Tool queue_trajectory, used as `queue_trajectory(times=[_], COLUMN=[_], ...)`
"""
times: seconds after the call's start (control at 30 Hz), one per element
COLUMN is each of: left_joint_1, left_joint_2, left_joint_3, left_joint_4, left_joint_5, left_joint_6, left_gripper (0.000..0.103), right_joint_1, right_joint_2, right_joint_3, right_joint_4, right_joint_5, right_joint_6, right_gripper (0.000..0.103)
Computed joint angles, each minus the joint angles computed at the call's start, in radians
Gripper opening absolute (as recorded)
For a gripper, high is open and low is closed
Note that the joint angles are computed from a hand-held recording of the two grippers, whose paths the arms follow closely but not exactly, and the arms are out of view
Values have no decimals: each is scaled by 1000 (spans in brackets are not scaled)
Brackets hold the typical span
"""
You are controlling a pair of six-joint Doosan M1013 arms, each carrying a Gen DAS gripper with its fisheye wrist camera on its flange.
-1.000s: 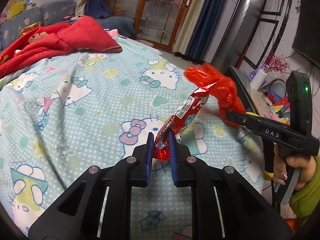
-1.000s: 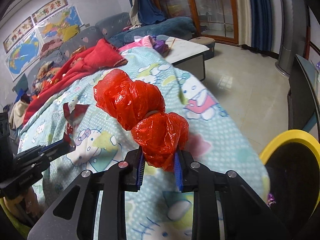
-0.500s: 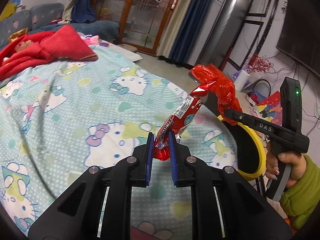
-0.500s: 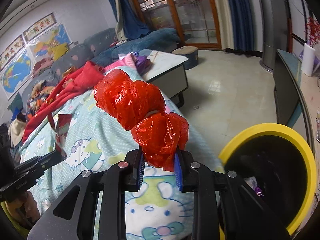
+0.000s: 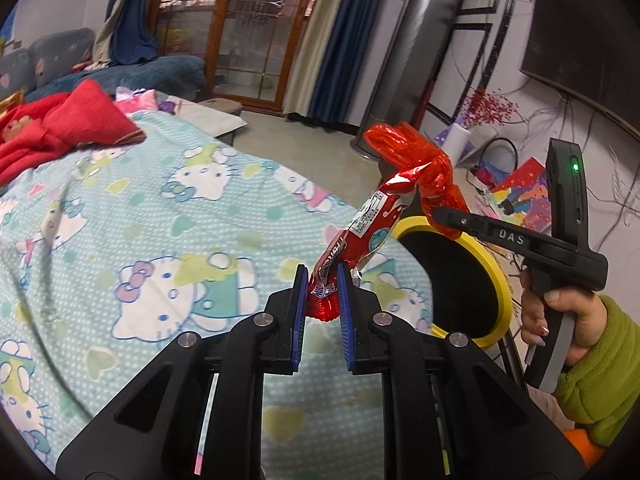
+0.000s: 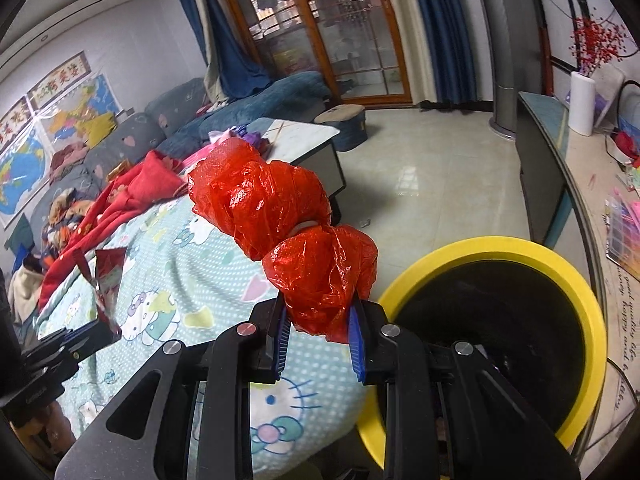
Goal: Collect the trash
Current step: 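Carry the red wrapper and red plastic bags over the yellow bin with both tools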
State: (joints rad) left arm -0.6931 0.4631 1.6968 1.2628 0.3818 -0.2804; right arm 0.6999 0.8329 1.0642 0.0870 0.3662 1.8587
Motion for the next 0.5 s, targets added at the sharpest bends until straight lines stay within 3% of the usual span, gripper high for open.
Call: queue_trajectory(times=[0.5], left_joint_1=[-30], left_joint_2=[41], left_joint_3=[-73], left_joint_4=[-88], left_joint_5=[-40], left_joint_6=[173], left_gripper=[10], right_joint_1=[-23], right_joint_2=[-71], right_joint_3=[130], right_joint_4=[-232], right_joint_5=[-89], right_joint_6=[306], right_gripper=[24])
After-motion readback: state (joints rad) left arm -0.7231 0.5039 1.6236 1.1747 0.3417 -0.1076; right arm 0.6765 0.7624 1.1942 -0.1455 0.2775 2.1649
